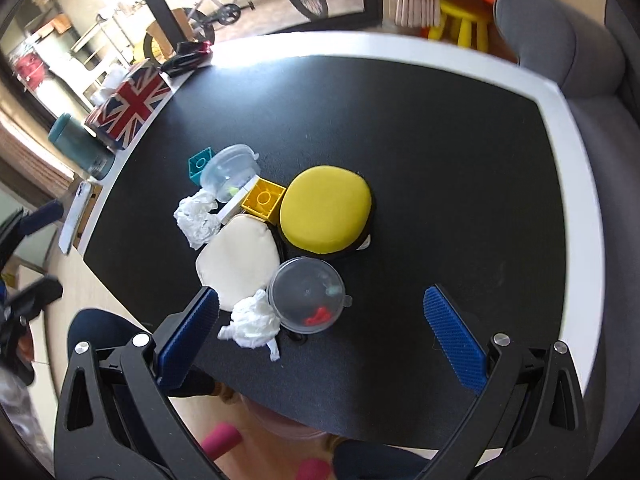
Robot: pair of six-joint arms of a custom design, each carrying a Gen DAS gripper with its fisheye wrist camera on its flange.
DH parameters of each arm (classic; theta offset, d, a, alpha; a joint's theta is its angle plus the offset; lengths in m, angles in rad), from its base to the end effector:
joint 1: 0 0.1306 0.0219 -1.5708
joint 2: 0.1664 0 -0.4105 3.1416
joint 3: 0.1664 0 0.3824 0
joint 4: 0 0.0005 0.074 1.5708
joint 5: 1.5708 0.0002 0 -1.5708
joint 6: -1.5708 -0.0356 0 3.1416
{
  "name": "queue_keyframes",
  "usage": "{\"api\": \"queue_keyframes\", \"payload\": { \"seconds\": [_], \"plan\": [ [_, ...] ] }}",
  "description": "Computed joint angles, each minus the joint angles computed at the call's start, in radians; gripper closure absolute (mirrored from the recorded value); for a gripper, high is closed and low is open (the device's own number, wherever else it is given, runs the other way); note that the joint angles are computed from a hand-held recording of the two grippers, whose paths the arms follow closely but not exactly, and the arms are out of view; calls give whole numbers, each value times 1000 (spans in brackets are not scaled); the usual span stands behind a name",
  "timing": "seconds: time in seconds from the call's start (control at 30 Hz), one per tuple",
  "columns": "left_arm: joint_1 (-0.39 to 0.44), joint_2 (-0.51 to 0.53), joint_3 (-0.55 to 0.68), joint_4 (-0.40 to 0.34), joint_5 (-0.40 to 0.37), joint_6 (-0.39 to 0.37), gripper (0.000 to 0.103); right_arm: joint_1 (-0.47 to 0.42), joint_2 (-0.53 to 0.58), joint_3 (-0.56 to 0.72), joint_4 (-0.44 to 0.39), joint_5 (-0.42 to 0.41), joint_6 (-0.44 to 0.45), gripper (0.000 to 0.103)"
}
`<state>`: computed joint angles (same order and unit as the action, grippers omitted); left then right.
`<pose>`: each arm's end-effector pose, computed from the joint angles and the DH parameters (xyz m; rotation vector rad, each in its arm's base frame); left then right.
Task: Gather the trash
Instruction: 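Reach the right gripper to the clear round container and close on it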
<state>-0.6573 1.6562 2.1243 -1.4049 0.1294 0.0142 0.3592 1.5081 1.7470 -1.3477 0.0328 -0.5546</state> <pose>0.4165 -0.3279 0.6125 0.8576 2.4029 -0.4318 0.4543 0.1688 0.5312 0.2740 2.6888 0.2406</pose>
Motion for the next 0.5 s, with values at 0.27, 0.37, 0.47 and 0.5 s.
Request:
{"api": "queue_keyframes", "payload": {
  "seconds": [0.27,0.37,0.47,0.5],
  "plan": [
    [4,4,-8,-2,1,13,5,-38,73,41,-38,-106,-12,3],
    [4,3,-12,0,5,17,5,-43,95,51,-56,-119,-12,3],
    [6,3,-16,2,11,18,5,-49,102,42,-50,-148,-13,3],
    [6,2,-19,4,11,19,5,-50,103,38,-45,-159,-15,3]
  ]
}}
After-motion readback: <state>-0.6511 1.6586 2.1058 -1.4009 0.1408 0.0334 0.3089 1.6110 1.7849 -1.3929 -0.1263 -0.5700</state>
